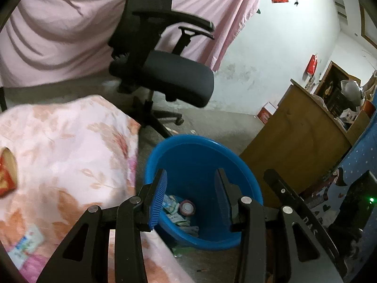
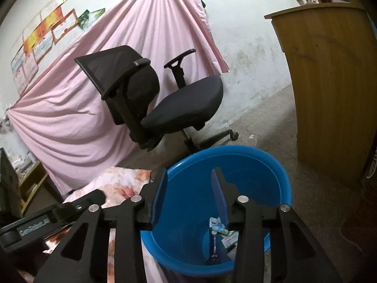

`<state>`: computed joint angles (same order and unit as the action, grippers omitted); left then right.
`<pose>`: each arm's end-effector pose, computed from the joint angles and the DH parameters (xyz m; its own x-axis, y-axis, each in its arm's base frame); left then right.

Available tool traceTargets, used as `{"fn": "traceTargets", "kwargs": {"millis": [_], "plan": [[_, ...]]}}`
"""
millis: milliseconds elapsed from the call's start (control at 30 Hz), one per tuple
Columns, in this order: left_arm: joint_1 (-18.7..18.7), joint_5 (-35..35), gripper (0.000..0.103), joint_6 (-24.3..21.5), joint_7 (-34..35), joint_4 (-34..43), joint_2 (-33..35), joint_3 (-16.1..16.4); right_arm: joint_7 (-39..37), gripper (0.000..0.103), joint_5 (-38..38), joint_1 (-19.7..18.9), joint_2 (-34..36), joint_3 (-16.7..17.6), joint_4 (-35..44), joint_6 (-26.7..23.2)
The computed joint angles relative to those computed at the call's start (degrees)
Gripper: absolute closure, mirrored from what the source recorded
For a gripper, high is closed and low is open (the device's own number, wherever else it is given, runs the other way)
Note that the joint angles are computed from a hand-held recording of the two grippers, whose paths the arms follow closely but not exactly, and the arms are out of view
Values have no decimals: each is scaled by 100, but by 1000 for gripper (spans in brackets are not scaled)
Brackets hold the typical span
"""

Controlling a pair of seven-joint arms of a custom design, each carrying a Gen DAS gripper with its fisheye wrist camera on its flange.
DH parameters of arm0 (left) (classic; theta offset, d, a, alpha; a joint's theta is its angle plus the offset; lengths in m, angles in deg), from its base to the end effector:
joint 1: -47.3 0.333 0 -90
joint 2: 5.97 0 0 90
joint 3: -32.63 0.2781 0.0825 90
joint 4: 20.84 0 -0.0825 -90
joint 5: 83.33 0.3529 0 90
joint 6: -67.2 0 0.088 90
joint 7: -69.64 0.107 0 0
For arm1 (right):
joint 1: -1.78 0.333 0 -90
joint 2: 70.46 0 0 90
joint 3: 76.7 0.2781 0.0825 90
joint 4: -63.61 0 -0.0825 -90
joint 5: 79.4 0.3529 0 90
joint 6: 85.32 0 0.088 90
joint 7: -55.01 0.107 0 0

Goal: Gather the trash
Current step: 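Move both tools back over the bed toward the remaining trash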

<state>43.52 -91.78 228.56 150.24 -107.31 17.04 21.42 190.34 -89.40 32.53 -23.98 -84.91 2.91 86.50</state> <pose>0.6666 -0.1452 0.5231 -0.0846 -0.9380 0.3363 -0.6612 -0.1997 -0.7232 0.6708 0.3439 0.4737 0.1281 -0.8937 -0.4300 -0.5111 0.3121 -0.8009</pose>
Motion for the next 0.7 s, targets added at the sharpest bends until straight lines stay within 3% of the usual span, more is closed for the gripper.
{"fn": "traceTargets", "kwargs": {"millis": [133, 233, 267, 300, 400, 467, 500, 533, 600, 667, 700], "plan": [[-34, 258, 59, 378, -180, -616, -539, 216, 29, 58, -133, 135, 15, -161, 68, 75], [-23, 489, 55, 678, -411, -1195, -1031, 386, 200, 48, -288, 355, -46, -461, -67, 443], [-31, 603, 54, 738, -519, -1342, -1166, 447, 231, 41, -313, 407, -68, -531, -136, 654], [-63, 800, 52, 819, -711, -1525, -1329, 548, 313, 27, -326, 526, -88, -706, -239, 973], [-143, 1921, 38, 1283, -1844, -2258, -1924, 946, 436, 17, -116, 971, -10, -1362, -331, 1577], [-32, 3029, 23, 1507, -2930, -2606, -2232, 1086, 321, 11, 23, 1130, 72, -1541, -269, 1831], [143, 3967, 17, 1633, -3842, -2798, -2441, 1112, 268, 5, 113, 1214, 119, -1631, -218, 1898], [351, 4609, 13, 1677, -4454, -2887, -2570, 1043, 210, 2, 196, 1247, 167, -1648, -141, 1930], [851, 5877, 3, 1641, -5652, -3000, -2812, 770, 95, 0, 296, 1158, 211, -1370, -32, 2095], [1457, 7255, 2, 1567, -7040, -3147, -3133, 409, -59, 0, 187, 831, 270, -677, 187, 2233], [1657, 7639, 2, 1550, -7445, -3246, -3283, 309, -141, 0, 157, 772, 289, -487, 240, 2312]]}}
